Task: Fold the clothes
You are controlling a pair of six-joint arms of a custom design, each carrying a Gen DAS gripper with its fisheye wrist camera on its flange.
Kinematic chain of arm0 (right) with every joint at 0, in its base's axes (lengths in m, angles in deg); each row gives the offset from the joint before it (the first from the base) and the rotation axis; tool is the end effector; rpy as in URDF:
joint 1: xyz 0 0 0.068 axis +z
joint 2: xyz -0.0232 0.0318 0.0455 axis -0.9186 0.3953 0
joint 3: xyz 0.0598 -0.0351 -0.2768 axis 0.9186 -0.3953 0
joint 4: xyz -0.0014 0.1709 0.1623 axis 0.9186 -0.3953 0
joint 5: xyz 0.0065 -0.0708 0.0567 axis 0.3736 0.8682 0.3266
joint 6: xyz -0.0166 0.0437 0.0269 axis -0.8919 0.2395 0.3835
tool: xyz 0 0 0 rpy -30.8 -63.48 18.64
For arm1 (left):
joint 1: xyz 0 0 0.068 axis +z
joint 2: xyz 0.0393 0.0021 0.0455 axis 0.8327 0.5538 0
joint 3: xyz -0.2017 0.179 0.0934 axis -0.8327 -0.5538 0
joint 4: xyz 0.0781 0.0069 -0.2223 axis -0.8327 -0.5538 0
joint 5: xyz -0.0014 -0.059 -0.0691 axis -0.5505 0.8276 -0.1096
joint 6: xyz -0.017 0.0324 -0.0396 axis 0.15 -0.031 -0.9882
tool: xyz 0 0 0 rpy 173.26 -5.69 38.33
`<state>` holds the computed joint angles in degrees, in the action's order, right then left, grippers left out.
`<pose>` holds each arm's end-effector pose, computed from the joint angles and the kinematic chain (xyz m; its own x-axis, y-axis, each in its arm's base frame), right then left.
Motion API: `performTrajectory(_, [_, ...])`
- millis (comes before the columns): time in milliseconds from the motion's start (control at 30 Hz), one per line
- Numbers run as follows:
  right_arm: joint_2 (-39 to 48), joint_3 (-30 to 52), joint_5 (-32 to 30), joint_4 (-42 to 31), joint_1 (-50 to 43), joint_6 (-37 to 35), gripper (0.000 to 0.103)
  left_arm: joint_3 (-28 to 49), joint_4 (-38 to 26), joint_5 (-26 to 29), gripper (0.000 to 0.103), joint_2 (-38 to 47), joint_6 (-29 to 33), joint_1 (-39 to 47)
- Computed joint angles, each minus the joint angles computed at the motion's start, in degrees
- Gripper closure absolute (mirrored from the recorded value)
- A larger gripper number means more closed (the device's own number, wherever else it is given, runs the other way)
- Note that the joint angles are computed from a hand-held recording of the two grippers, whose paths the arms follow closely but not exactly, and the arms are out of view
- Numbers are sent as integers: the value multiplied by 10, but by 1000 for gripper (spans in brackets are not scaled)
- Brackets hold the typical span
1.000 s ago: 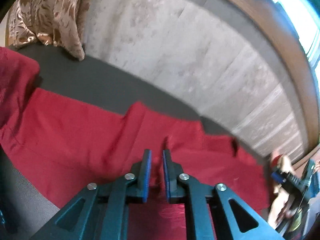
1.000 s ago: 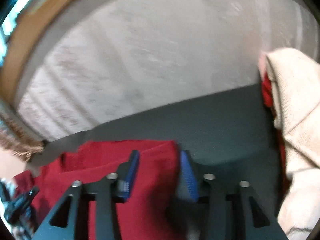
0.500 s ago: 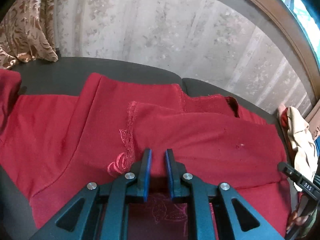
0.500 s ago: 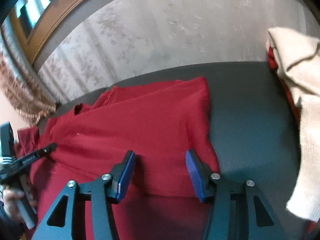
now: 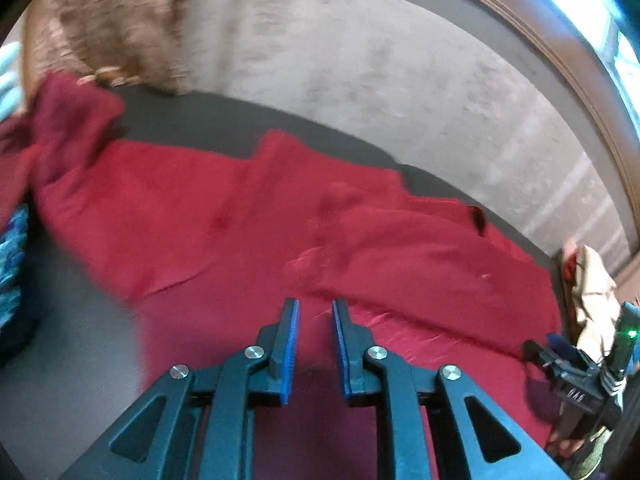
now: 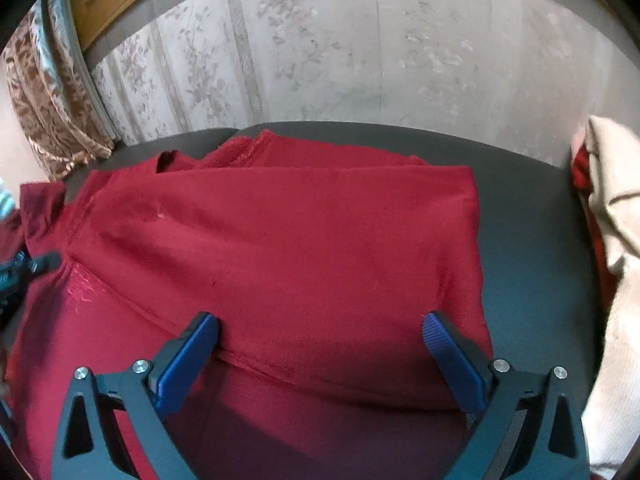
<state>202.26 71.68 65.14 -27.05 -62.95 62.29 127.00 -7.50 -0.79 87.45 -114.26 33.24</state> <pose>0.2264 0.0154 0.0599 -0.7517 0.0784 -0.6548 0.0198 0.9951 0.0964 0.3143 -0.1296 0.1449 -0.7872 -0.1752 -0.5913 -0.0594 0.9759 -0.2101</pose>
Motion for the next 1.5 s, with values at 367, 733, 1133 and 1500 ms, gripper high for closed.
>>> performTrajectory(367, [-4, -9, -11, 12, -6, 2, 0, 282, -301, -276, 68, 52, -23, 79])
performTrajectory(733, [1, -15, -33, 30, -19, 4, 0, 546, -461, -216, 56, 217, -35, 171])
performTrajectory(1133, [-1, -10, -14, 18, -7, 4, 0, 454, -314, -48, 102, 183, -31, 209])
performTrajectory(1500, [1, -2, -12, 8, -8, -3, 0, 225, -74, -94, 101, 60, 162, -27])
